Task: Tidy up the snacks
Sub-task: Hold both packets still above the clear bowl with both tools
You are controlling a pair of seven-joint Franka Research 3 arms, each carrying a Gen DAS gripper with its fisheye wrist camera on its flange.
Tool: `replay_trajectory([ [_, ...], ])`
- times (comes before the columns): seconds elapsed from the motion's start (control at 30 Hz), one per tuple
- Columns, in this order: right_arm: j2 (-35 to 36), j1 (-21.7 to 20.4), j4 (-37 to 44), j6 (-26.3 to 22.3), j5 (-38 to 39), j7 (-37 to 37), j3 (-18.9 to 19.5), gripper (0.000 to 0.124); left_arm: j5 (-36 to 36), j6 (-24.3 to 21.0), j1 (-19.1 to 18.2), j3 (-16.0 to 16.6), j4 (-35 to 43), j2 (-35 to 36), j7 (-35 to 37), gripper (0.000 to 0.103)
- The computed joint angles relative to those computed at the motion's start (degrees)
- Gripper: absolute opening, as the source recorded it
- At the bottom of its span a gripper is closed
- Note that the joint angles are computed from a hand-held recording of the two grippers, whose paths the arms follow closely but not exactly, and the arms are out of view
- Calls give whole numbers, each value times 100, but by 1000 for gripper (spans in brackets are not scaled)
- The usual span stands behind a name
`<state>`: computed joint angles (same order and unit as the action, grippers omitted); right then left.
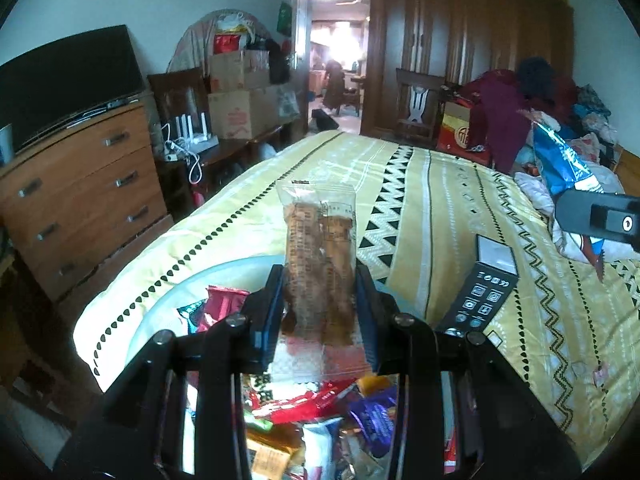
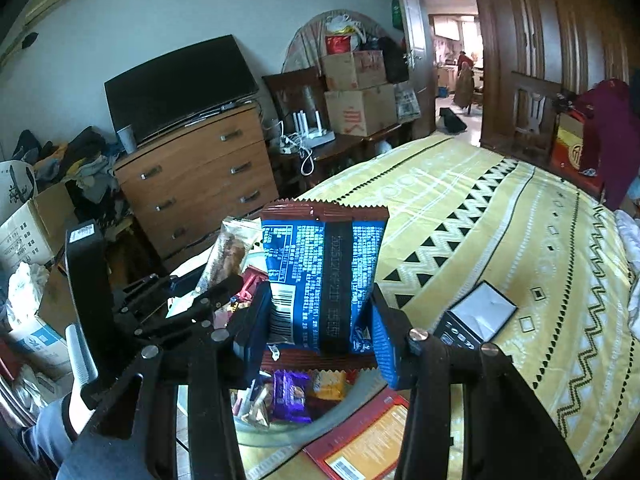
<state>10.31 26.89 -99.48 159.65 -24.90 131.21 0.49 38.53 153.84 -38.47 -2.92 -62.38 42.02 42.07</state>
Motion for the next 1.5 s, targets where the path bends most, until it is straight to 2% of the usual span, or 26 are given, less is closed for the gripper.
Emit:
replay_trajectory([
  [0.27,684,-81,775,-228,1040,-852,62,49,-318,-269,140,-83,406,289,375,34],
  [0.67,1177,98,1305,-352,1663,-1337,-42,49,-590,-340,294,-97,398,336,603,34],
  [1.1,1368,169,1533,-415,1923,-1577,-106,49,-726,-464,296,-103,603,463,750,34],
  [1.5,1296,200,1357,-291,1965,-1575,-119,49,-781,-524,261,-93,796,597,847,34],
])
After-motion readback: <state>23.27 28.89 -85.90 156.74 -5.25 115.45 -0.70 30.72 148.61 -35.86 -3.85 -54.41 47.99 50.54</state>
